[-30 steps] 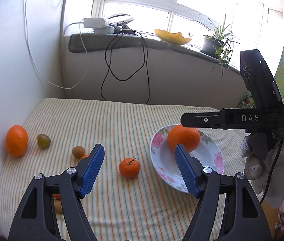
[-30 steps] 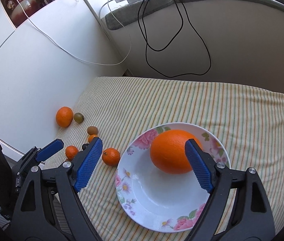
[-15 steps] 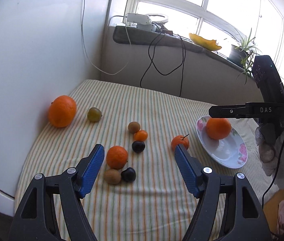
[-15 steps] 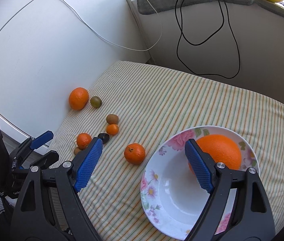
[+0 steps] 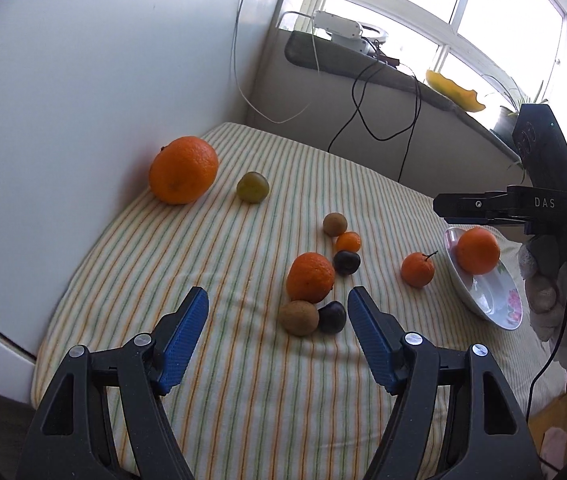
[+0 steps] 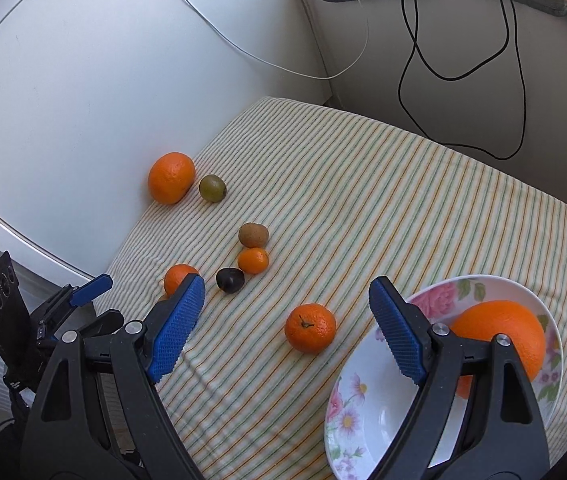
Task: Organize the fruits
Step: 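Move the right tool toward the large round orange by the wall, then close the right tool around the large round orange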
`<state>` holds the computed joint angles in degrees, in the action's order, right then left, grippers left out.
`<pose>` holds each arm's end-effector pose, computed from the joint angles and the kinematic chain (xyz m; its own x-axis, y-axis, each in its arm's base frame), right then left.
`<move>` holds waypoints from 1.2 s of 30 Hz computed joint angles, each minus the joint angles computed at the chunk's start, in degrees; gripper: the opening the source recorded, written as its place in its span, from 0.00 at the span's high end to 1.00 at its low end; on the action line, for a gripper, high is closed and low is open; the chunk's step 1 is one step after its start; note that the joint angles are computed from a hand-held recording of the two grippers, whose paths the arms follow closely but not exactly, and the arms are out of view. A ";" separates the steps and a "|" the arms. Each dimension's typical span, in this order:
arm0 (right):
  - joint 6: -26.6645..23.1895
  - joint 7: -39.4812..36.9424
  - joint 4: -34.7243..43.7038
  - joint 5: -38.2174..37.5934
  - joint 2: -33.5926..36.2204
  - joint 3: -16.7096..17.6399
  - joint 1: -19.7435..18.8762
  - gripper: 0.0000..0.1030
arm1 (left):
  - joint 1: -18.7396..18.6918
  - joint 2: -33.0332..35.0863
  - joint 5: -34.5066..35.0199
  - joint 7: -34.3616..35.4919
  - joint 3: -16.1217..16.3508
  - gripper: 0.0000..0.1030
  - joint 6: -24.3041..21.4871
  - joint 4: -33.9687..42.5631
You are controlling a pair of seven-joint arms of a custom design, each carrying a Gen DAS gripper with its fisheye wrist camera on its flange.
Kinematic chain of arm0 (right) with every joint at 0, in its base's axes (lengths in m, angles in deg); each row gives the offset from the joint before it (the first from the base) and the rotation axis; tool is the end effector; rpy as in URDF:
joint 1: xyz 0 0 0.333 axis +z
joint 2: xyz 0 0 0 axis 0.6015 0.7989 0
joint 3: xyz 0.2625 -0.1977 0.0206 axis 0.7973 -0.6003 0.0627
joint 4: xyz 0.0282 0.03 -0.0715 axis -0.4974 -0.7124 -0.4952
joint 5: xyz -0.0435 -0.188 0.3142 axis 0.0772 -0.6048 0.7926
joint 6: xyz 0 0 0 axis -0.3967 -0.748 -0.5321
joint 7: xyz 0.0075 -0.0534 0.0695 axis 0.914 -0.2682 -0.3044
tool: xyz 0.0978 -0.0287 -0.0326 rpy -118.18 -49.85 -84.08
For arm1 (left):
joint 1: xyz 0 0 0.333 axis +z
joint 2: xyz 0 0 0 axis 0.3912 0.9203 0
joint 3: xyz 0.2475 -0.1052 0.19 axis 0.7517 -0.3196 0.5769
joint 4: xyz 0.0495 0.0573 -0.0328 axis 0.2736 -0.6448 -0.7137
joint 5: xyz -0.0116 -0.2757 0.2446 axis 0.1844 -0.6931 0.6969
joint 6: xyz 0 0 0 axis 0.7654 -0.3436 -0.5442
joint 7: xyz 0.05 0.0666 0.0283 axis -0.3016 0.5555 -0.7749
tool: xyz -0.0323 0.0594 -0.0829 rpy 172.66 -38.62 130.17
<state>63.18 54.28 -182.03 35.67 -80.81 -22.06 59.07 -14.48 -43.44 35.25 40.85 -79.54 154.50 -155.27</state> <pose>0.5104 0.2674 0.4466 0.5402 -0.7768 -0.3237 -0.7885 -0.3328 -0.5171 0.3345 -0.4934 0.4199 0.0551 -0.9607 0.2721 -0.6793 -0.2358 -0.6950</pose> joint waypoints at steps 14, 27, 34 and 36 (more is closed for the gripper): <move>-8.20 1.53 18.56 -2.75 13.39 2.49 2.17 0.16 | 1.64 -0.49 3.08 -7.21 0.79 0.31 -1.21 -1.66; -22.32 10.01 48.10 -3.55 33.83 4.04 3.92 0.16 | 2.98 2.00 4.07 -7.95 2.46 0.31 -0.80 1.39; -27.52 14.20 59.66 -5.01 42.01 4.79 5.08 0.16 | 3.59 2.48 4.40 -8.57 3.12 0.31 -0.05 1.78; -28.88 15.55 63.32 -5.53 44.53 4.94 5.58 0.16 | 3.71 2.77 4.41 -8.63 3.24 0.31 0.09 2.03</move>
<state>34.30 69.83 -118.71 30.14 -36.29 -17.12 64.65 -10.77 -40.67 39.67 32.22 -76.30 154.59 -153.25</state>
